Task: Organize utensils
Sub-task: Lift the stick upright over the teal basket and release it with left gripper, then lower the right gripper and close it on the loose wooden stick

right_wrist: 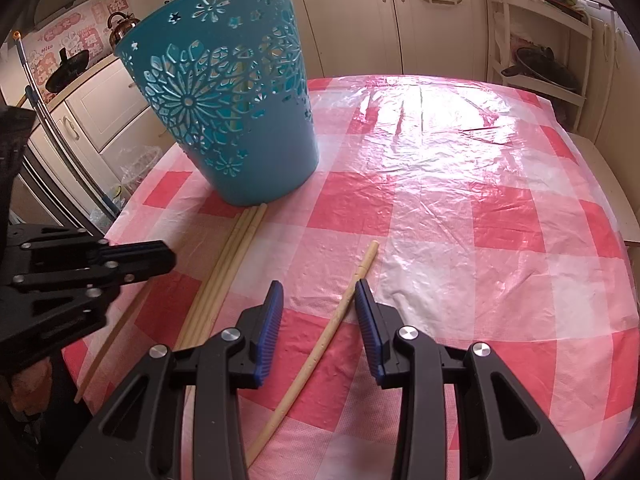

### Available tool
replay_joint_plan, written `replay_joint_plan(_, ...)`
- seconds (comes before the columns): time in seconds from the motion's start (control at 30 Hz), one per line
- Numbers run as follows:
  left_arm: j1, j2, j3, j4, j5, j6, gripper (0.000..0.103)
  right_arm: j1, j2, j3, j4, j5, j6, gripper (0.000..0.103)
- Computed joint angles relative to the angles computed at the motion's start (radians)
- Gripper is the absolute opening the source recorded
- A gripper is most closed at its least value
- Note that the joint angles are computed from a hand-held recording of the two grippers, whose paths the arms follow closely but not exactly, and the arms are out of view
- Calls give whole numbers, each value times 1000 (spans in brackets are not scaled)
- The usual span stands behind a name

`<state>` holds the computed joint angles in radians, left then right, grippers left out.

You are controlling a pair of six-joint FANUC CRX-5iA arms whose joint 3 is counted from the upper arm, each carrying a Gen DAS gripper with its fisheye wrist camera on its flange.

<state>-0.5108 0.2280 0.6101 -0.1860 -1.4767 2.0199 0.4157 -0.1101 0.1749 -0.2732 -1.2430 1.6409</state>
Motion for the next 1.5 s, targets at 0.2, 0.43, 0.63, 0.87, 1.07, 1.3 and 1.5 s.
replay_joint_plan(0.2, 69, -146, -54, 126, 174, 22, 5, 4, -1, -2, 6, 2, -1, 37)
replay_joint_plan(0.43, 30, -63, 227, -91, 290, 119, 5, 11, -4, -7, 9, 6, -8, 37)
replay_joint_plan(0.63, -63, 118, 521, -449, 231, 239, 5, -27, 9, 16, -38, -14, 14, 37)
replay_joint_plan(0.87, -44, 210, 581, -555, 190, 331, 5, -61, 21, 36, -85, -35, 40, 40)
replay_joint_plan(1.07, -31, 183, 479, -580, 207, 375, 5, -64, 21, 41, -93, -42, 41, 42)
replay_joint_plan(1.3, -20, 145, 381, -550, 215, 347, 5, -52, 20, 38, -81, -36, 35, 43)
replay_joint_plan(1.5, -19, 104, 305, -491, 192, 295, 14, -42, 16, 30, -71, -28, 30, 43)
